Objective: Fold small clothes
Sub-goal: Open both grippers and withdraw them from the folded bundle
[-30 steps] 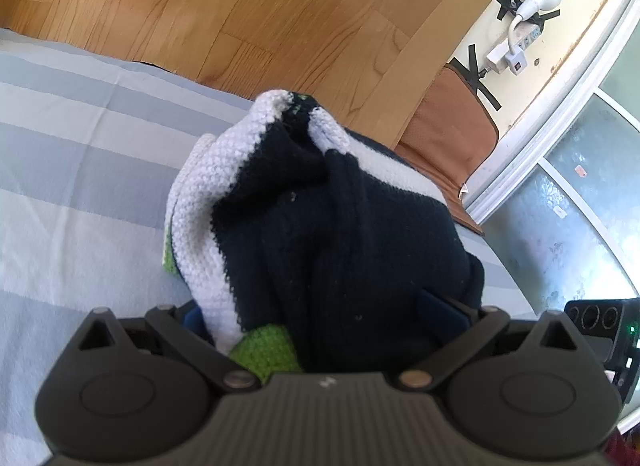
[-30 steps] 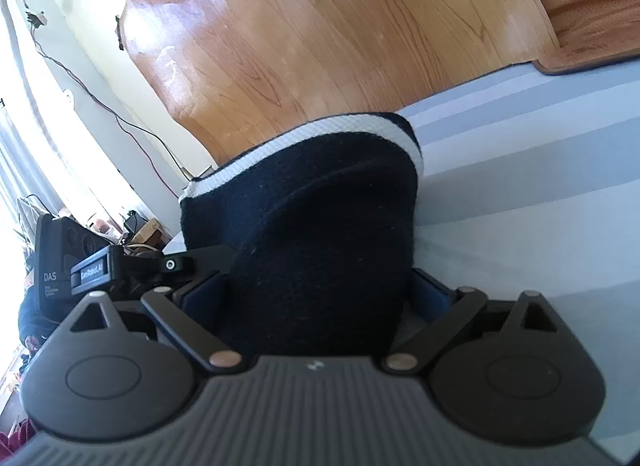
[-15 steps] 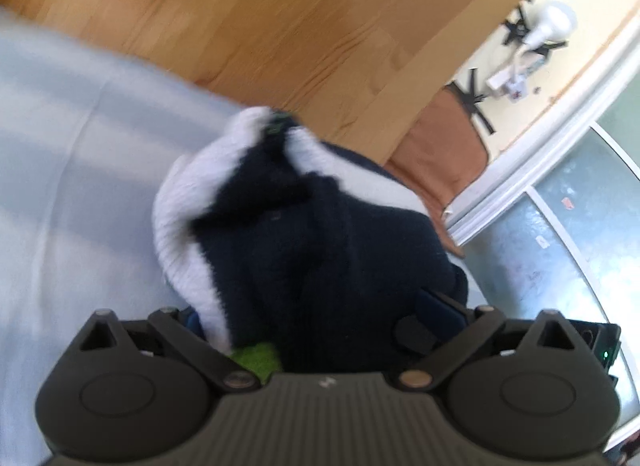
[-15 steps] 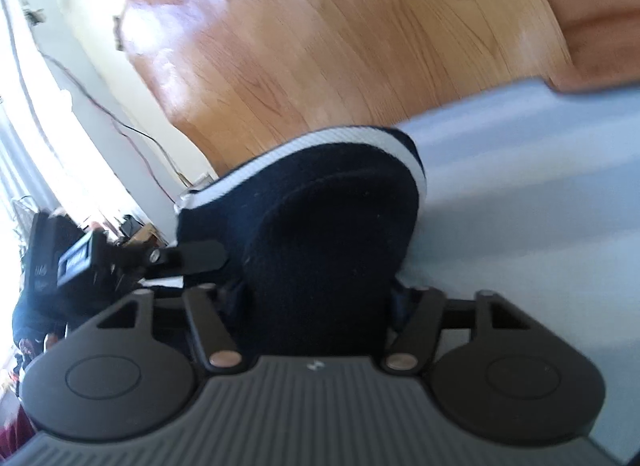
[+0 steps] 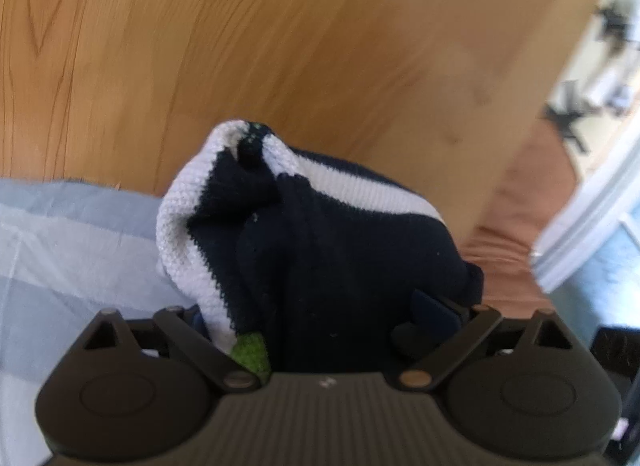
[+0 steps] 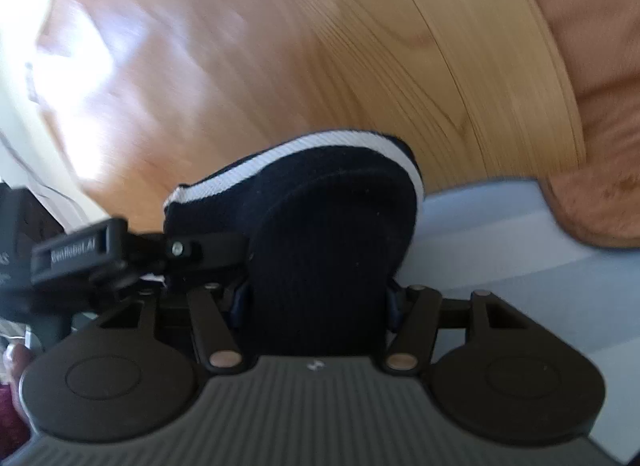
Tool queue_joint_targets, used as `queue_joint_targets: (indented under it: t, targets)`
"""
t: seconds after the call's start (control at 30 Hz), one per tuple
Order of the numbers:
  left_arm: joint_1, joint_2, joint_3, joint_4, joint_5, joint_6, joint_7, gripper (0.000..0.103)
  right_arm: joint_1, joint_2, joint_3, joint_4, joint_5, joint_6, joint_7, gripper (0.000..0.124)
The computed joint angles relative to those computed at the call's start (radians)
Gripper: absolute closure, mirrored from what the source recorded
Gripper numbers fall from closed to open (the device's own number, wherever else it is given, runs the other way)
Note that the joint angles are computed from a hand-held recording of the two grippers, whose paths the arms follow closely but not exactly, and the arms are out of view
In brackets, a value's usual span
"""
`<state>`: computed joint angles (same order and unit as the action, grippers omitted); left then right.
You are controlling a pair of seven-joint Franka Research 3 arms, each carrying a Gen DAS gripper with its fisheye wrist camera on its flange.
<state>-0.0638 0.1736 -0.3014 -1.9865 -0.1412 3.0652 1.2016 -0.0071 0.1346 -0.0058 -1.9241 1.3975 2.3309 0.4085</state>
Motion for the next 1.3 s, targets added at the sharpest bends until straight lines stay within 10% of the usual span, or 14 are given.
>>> queue_joint_targets:
  t: [0.13, 0.23, 0.4, 0.53, 0.93, 1.3]
  targets:
    - [-0.002, 0.020, 0.004, -0.027, 0.023, 0.075, -0.038, 0.000, -0.021, 0.020, -0.007, 0.017, 0.026, -0.058, 0.014, 0.045]
    - [-0.091, -0.026, 0.107, -0.077, 0.136, 0.070, -0.200, 0.000, -0.035, 0.017, -0.006, 0.007, 0.083, -0.060, 0.017, 0.037]
    - [-0.174, -0.204, 0.251, -0.225, 0.920, 0.038, -0.948, 0.000, -0.027, -0.093, -0.025, -0.113, 0.124, 0.036, -0.023, 0.035]
    - [-0.173, -0.351, 0.187, -0.318, 1.323, -0.080, -1.307, 0.000, -0.024, -0.247, -0.073, -0.280, 0.105, 0.047, -0.071, 0.035]
    - [-0.114, -0.562, -0.121, -0.470, 1.388, -0.356, -1.416, 0.000, 0.004, -0.586, -0.192, -0.630, 0.138, 0.099, -0.201, 0.031]
    - [-0.154, -0.582, -0.108, -0.495, 1.453, -0.439, -1.537, 0.000, -0.014, -0.541, -0.203, -0.604, 0.178, 0.103, -0.073, 0.031]
